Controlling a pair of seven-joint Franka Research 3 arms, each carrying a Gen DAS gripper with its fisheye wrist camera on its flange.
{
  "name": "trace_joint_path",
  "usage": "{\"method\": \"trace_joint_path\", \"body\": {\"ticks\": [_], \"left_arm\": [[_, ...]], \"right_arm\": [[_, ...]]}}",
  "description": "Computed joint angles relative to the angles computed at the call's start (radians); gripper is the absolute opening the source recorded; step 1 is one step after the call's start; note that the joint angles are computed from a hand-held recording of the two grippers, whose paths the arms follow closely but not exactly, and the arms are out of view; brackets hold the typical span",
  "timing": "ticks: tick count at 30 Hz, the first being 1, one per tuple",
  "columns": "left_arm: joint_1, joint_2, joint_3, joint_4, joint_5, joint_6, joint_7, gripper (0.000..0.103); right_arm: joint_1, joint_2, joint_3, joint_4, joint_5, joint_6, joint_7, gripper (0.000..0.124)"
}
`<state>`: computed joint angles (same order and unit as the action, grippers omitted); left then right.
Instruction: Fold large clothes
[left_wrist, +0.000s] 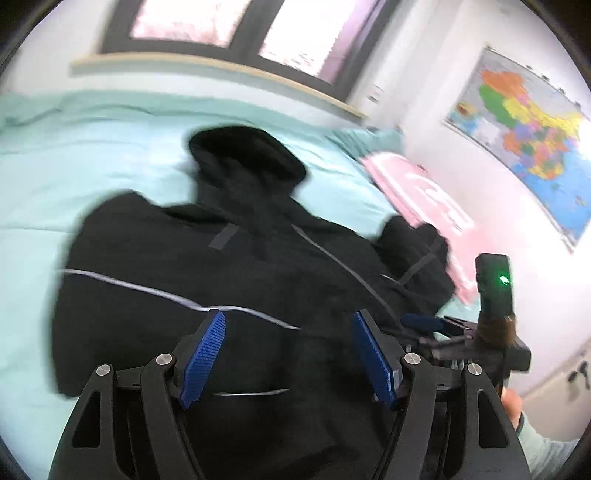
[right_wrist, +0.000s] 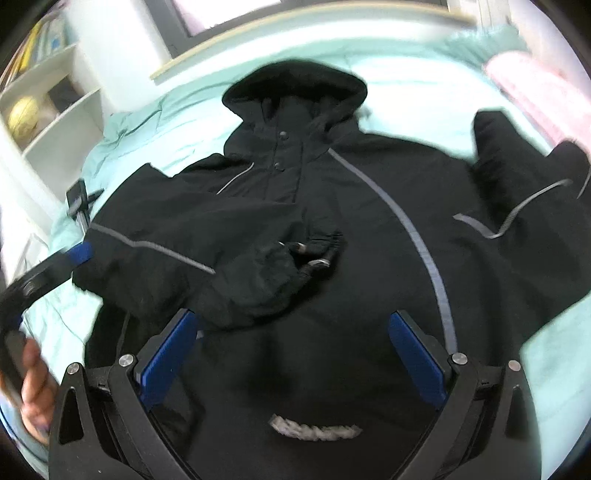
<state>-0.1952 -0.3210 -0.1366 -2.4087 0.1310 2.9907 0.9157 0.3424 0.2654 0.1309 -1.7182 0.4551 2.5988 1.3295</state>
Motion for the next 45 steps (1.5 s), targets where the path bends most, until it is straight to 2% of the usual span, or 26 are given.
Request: {"method": "trace_joint_path", "body": {"ticks": [2,3,4,6,7,9,11,13,15,16,18,22,24,26,27,29,30,32,34,36,38,39,40,42,43,45], "left_arm": [[0.112,-0.025,-0.075,-0.001,0.097,-0.038,-0.094,0.073],[0.132,-0.060,-0.082,-0.016,0.120,-0.065,-0.121,0.073],[0.152,-0.082,-0.090,-0.024,0.141,-0.090,-0.152,0.073],[0.178,-0.104,-0.092,-0.020,0.175,-0.151,-0.194,0.073],[0.206,-0.105,-0.110,-0.010,0.209,-0.190,-0.228,0.073],[0.225,-0.099,-0.115,0.016,0.261,-0.247,-0.258,0.073],[0.217,-0.062,-0.106,0.057,0.286,-0.297,-0.262,0.073],[0.186,-0.012,-0.080,0.100,0.280,-0.309,-0.235,0.073],[0.147,0.064,-0.059,0.154,0.244,-0.311,-0.190,0.073],[0.129,0.103,-0.050,0.178,0.221,-0.307,-0.165,0.073],[0.090,0.207,-0.035,0.242,0.144,-0.319,-0.091,0.073],[0.065,0.384,-0.047,0.382,0.181,-0.504,-0.125,0.072],[0.055,0.397,-0.042,0.381,0.224,-0.501,-0.142,0.072],[0.053,0.383,-0.040,0.381,0.216,-0.515,-0.128,0.072],[0.052,0.365,-0.041,0.375,0.212,-0.512,-0.116,0.072],[0.054,0.315,-0.042,0.336,0.168,-0.437,-0.076,0.072],[0.053,0.287,-0.042,0.312,0.149,-0.381,-0.063,0.072],[0.053,0.269,-0.047,0.309,0.181,-0.340,-0.100,0.072],[0.049,0.294,-0.051,0.333,0.178,-0.331,-0.123,0.072],[0.042,0.326,-0.050,0.329,0.078,-0.308,-0.054,0.072],[0.036,0.388,-0.054,0.359,0.053,-0.388,-0.066,0.072],[0.031,0.401,-0.052,0.353,0.084,-0.381,-0.090,0.072],[0.024,0.405,-0.050,0.357,0.127,-0.379,-0.118,0.072],[0.010,0.412,-0.052,0.396,0.178,-0.452,-0.146,0.072],[0.004,0.411,-0.052,0.417,0.203,-0.491,-0.158,0.072],[-0.002,0.390,-0.056,0.419,0.228,-0.484,-0.172,0.072]], "right_arm": [[0.009,0.066,-0.005,0.081,0.001,-0.036,0.069,0.103],[0.024,0.118,-0.020,0.148,-0.029,-0.080,0.145,0.099],[0.029,0.155,-0.026,0.197,-0.047,-0.111,0.186,0.079],[0.006,0.233,0.007,0.296,-0.032,-0.176,0.180,0.040],[0.000,0.242,0.018,0.305,-0.046,-0.167,0.183,0.039],[0.023,0.189,-0.005,0.236,-0.047,-0.070,0.155,0.036],[0.048,0.118,-0.042,0.149,-0.114,0.059,0.167,0.035],[0.080,0.056,-0.106,0.079,-0.234,0.175,0.239,0.035],[0.077,0.028,-0.140,0.058,-0.314,0.229,0.284,0.036],[0.061,0.028,-0.144,0.067,-0.339,0.227,0.280,0.036],[0.034,0.058,-0.145,0.112,-0.375,0.166,0.259,0.036],[-0.015,0.131,-0.126,0.148,-0.366,0.058,0.223,0.036],[-0.017,0.170,-0.135,0.160,-0.382,0.021,0.234,0.037],[-0.037,0.164,-0.121,0.132,-0.362,0.029,0.203,0.041],[-0.046,0.152,-0.115,0.126,-0.349,0.020,0.191,0.045],[-0.073,0.101,-0.095,0.095,-0.297,0.018,0.164,0.051],[-0.089,0.064,-0.078,0.062,-0.253,0.051,0.137,0.055],[-0.109,0.006,-0.045,0.015,-0.168,0.120,0.069,0.061],[-0.086,-0.006,-0.042,0.019,-0.163,0.126,0.060,0.061],[-0.075,0.035,-0.019,0.071,-0.142,0.060,0.006,0.061],[-0.009,0.086,-0.076,0.097,-0.265,0.031,0.090,0.061],[0.031,0.124,-0.115,0.125,-0.348,-0.018,0.161,0.061],[0.037,0.163,-0.119,0.151,-0.371,-0.061,0.181,0.060],[0.041,0.154,-0.118,0.109,-0.391,-0.014,0.188,0.060],[0.043,0.137,-0.119,0.099,-0.402,-0.021,0.191,0.061],[0.017,0.093,-0.094,0.070,-0.367,-0.035,0.162,0.061]]}}
